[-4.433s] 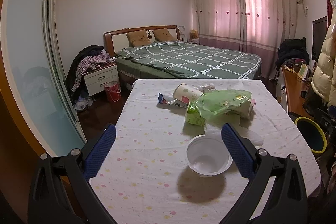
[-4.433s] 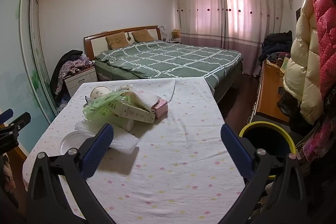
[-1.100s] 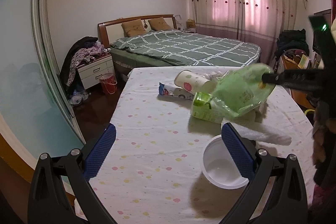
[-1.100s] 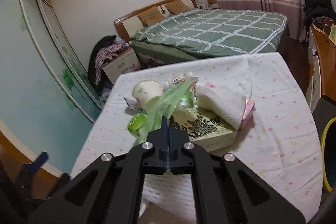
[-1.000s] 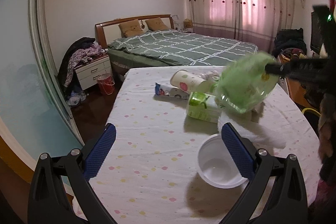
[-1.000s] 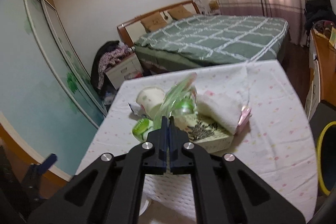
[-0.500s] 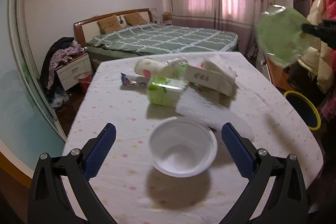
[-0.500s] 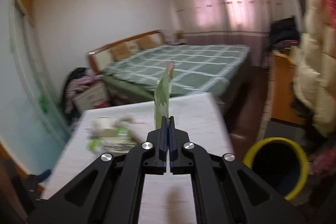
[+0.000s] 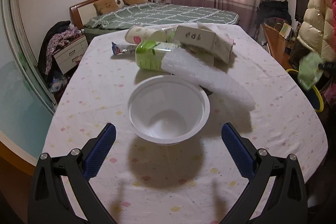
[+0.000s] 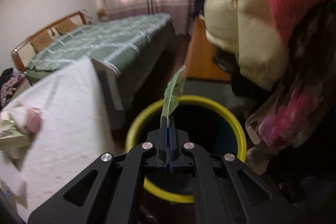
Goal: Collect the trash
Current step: 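Drop the green bag into the yellow bin with the right tool while the left tool grasps the white bowl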
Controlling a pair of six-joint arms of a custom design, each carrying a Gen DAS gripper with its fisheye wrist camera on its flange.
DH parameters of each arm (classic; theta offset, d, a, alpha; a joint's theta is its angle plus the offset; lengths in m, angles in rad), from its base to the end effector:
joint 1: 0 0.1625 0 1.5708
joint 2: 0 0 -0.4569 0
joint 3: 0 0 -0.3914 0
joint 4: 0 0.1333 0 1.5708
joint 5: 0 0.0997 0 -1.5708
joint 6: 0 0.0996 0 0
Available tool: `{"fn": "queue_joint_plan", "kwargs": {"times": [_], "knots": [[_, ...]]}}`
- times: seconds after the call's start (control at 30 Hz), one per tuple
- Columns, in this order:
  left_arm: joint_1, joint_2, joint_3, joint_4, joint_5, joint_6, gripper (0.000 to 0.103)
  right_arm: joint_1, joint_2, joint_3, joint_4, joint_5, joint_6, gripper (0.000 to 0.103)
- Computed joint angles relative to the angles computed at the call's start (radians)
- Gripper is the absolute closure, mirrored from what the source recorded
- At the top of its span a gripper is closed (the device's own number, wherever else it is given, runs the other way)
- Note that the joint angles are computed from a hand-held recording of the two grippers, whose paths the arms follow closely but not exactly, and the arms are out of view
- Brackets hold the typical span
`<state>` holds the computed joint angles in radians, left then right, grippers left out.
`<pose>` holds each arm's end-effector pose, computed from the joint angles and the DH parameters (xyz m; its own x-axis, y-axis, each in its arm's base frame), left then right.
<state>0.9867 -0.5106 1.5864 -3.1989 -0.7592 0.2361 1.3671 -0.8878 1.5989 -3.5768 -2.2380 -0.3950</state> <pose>-0.2175 -0.7018 0.0353 -0.6525 0.2265 -0.7231 0.6398 0.6760 -0.3656 -0.0689 -0.6876 0.3361 -0.6201 0.5822 0.5258 -0.1988 0.5318 -0.8232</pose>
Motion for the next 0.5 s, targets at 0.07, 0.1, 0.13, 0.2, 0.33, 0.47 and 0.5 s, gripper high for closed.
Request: {"fn": "queue_joint_plan", "kwargs": {"times": [0.07,0.1,0.13,0.2,0.33,0.47,0.5], "knots": [[0.003,0.005,-0.009,0.008,0.002,-0.005,0.004,-0.025,0.018,-0.032,0.046,-0.011,0.02,0.101],[0.003,0.009,-0.014,0.006,0.008,-0.002,0.004,-0.03,0.026,-0.043,0.061,-0.022,0.025,0.101],[0.004,0.013,-0.019,0.004,0.014,0.002,0.004,-0.035,0.034,-0.055,0.074,-0.033,0.028,0.1],[0.007,0.019,-0.032,0.011,0.019,0.001,0.004,-0.045,0.043,-0.063,0.079,-0.041,0.025,0.099],[0.013,0.031,-0.056,0.019,0.025,0.004,0.004,-0.044,0.055,-0.068,0.063,-0.051,0.006,0.071],[0.018,0.049,-0.084,0.014,0.034,0.032,0.004,-0.044,0.067,-0.079,0.076,-0.056,0.002,0.069],[0.02,0.052,-0.09,0.016,0.034,0.035,0.004,-0.044,0.069,-0.08,0.078,-0.054,0.005,0.069]]}}
